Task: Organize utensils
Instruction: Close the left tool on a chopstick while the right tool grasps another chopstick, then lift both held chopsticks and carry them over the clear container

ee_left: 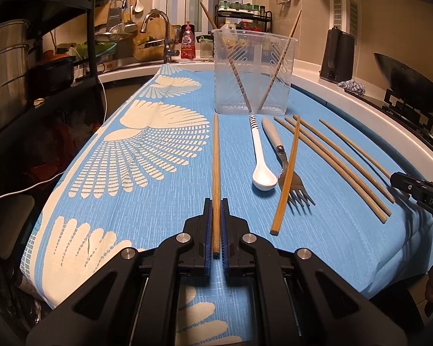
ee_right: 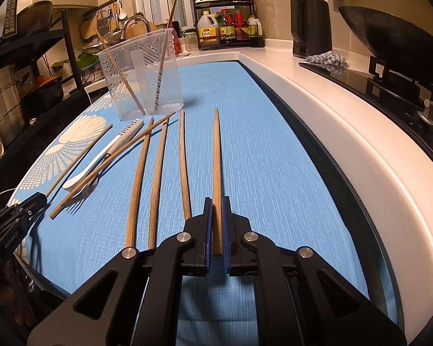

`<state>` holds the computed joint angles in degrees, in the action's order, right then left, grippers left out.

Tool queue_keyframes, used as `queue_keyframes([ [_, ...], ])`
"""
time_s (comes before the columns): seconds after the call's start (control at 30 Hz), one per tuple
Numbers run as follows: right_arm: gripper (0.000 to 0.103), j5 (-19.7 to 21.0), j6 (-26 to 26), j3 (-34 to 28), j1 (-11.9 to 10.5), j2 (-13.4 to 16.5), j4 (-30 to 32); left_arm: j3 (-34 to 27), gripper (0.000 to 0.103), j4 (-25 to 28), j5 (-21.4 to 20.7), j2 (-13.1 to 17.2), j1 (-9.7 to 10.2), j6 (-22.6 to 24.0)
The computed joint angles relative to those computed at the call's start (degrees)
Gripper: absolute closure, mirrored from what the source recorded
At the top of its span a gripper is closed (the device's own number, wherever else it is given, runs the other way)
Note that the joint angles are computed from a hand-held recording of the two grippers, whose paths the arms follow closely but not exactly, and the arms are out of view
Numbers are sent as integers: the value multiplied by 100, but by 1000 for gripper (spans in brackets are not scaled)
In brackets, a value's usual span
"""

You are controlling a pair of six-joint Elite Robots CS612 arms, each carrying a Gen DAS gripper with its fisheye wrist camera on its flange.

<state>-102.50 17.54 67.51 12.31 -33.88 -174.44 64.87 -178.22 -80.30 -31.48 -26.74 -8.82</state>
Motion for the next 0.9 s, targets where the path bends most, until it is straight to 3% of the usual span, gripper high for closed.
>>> queue_keyframes([
  [0.6, 96, -418, -248, 81, 95, -261, -654, 146, 97, -860, 123, -114, -14, 214],
  [0.9, 96, -402, -417, 51, 122, -330, -831, 162, 97, -1178, 131, -131, -13, 368],
])
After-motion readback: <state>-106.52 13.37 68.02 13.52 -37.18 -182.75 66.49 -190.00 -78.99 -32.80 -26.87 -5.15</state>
